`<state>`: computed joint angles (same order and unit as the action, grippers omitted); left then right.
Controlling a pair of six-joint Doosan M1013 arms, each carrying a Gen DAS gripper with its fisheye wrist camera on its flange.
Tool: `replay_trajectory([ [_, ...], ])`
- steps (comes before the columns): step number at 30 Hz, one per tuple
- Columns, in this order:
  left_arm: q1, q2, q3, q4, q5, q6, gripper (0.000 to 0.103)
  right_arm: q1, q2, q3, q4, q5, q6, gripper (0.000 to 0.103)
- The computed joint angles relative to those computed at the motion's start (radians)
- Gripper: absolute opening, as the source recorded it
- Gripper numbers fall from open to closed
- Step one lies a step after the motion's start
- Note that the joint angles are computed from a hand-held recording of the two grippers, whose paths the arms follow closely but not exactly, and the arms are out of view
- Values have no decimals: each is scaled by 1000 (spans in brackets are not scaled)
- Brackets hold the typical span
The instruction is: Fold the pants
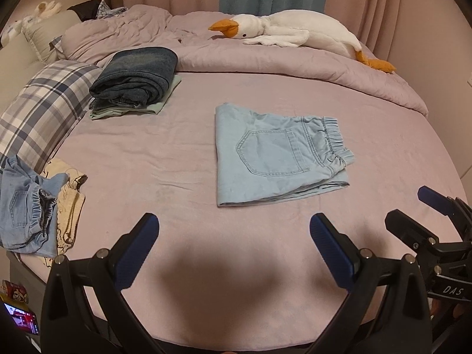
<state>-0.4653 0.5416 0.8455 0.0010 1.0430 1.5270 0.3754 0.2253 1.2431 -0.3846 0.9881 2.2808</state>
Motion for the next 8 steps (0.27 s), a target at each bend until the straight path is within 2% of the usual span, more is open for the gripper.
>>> replay_trajectory([
  [8, -1, -3, 5, -5, -7, 2, 102, 6, 2, -5, -17, 12, 11, 97],
])
